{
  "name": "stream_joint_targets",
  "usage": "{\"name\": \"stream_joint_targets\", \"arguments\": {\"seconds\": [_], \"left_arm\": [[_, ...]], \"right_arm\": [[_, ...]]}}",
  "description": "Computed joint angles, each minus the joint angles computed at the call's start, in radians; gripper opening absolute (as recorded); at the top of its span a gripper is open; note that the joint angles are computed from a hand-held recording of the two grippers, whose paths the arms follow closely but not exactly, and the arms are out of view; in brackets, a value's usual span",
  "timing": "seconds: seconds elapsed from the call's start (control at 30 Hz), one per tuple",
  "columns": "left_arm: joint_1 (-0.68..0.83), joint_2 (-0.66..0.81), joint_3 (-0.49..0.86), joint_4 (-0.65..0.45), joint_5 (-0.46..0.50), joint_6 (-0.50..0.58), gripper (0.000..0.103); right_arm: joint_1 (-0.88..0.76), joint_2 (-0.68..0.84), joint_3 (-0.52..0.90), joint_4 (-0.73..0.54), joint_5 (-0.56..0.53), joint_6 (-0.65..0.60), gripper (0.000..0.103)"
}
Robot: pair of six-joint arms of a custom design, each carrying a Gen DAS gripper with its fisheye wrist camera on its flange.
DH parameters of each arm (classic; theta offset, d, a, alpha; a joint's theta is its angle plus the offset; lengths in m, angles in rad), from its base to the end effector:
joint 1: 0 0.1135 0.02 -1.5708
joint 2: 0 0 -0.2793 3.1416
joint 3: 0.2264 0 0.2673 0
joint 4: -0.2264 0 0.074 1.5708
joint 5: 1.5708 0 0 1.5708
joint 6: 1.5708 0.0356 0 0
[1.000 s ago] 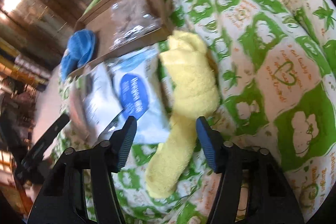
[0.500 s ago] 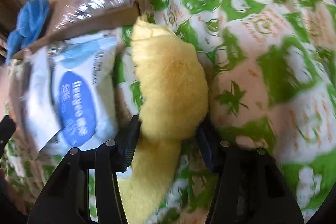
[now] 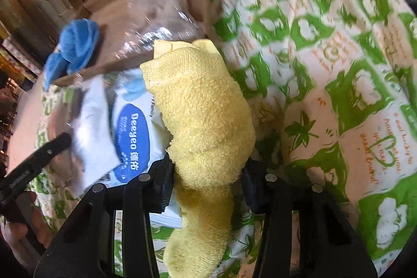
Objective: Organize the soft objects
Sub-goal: 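Grasp the white packet with red text with the left gripper while the right gripper lifts the yellow towel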
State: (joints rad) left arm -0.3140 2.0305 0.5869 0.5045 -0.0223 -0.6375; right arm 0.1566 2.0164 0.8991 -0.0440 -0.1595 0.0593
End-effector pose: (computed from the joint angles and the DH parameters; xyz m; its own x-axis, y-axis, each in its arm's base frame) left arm 0.2867 -0.0923 0.0246 -0.7931 -0.3681 -0.4852 -0.2188 0.9157 -0.3370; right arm 0.3467 0.0605 0.0575 -0.9173 -0.0856 -0.3888 -0.1623 0.9721 0.1690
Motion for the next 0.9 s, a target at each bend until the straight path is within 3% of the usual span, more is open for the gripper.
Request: {"name": "stream_joint_targets", "arguments": {"seconds": [0.17,0.4,0.9], "left_arm": [[-0.01,-0.072,-0.083,0.043,-0.015,-0.01,0.056],[-0.078,-0.194,-0.173,0.057,-0.09,-0.03,0.055],[-0.227,-0.291,-0.074,-0.176,-0.321,0.044,0.055]], "right_arm": [[-0.052,-0.115,-0.108,0.083,-0.054,-0.008,0.044],[-0.106,-0.19,-0.15,0.096,-0.111,-0.026,0.044],[-0.061,-0.195,-0.171,0.161,-0.102,-0.002,0.044]]}}
